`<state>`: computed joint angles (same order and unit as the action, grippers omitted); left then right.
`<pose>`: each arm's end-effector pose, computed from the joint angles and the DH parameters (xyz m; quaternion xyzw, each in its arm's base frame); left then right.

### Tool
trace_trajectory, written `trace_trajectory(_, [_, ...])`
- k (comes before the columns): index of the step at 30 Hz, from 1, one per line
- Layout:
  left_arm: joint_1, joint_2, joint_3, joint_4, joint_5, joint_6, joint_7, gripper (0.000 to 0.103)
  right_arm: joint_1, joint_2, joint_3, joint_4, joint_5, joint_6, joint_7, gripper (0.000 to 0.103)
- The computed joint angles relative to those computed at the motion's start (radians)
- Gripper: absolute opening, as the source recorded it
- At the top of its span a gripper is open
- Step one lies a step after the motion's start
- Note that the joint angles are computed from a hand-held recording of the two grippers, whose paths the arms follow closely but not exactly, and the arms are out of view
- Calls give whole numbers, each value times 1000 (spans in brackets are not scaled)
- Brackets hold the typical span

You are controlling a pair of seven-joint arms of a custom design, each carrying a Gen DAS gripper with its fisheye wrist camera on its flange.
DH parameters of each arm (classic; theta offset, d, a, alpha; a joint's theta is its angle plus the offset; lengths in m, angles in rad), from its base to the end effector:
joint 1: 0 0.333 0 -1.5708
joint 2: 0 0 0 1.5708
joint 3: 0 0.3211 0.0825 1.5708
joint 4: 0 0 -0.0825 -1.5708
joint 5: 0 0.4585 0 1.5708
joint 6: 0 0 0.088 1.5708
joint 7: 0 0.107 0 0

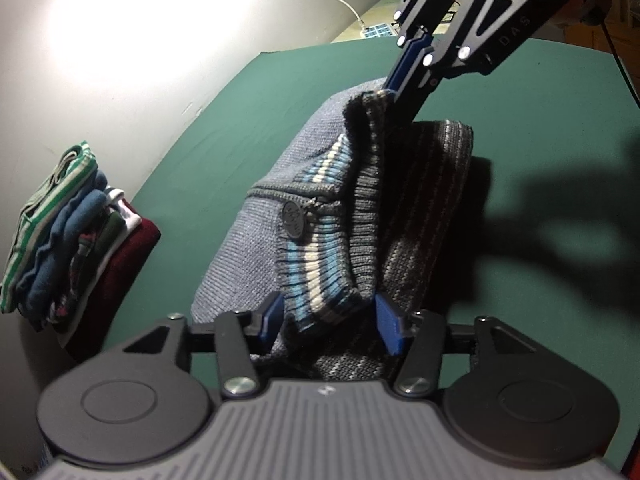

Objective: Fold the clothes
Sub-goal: 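Carry the held sweater forward and lower it onto the table with both grippers, then open both grippers and release the sweater collar onto the table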

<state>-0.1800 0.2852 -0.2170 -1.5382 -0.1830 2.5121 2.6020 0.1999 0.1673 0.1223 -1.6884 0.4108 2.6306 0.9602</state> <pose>0.7171 -0.2770 0.5608 -0.1317 0.9263 -0.2441 0.2552 0.7021 0.2177 0.5700 -0.8176 0.4085 -0.1951 0.3559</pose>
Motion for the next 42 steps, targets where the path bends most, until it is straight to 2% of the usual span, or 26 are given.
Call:
trace_trajectory(4, [-6,29,7,57,9,-79,-59,44,9,4,-8,-4,-50,10,31,13])
trace_trajectory(7, [-8,28,5,59,12,-81,-70,39,16,12,-15,7,-103,3,81,13])
trace_trajectory(9, [-8,28,5,66,14,-93,-73,28,19,17,-17,11,-136,1,110,13])
trace_trajectory(11, [-9,29,7,74,16,-106,-88,12,19,22,-17,17,-158,-10,126,14])
trace_trajectory(12, [-8,28,7,77,14,-108,-93,10,21,25,-18,19,-174,-13,137,14])
trace_trajectory(16, [1,16,4,79,-9,-114,-106,10,17,22,-14,8,-191,8,149,14])
trace_trajectory(21, [15,-42,-5,20,-62,-73,-90,8,-4,-9,7,-18,-109,23,54,13])
trace_trajectory(23, [21,-74,-9,-17,-87,-63,-65,8,-10,-30,11,-33,-58,13,-9,12])
trace_trajectory(30, [14,-138,-2,-107,-111,-76,-44,8,9,-79,-12,-76,1,-43,-129,12])
trace_trajectory(36, [-2,-125,7,-137,-45,-66,-69,8,35,-77,-24,-111,-53,-46,-131,12])
trace_trajectory(42, [-12,-106,4,-145,-10,-30,-72,8,51,-67,-20,-156,-129,34,-102,13])
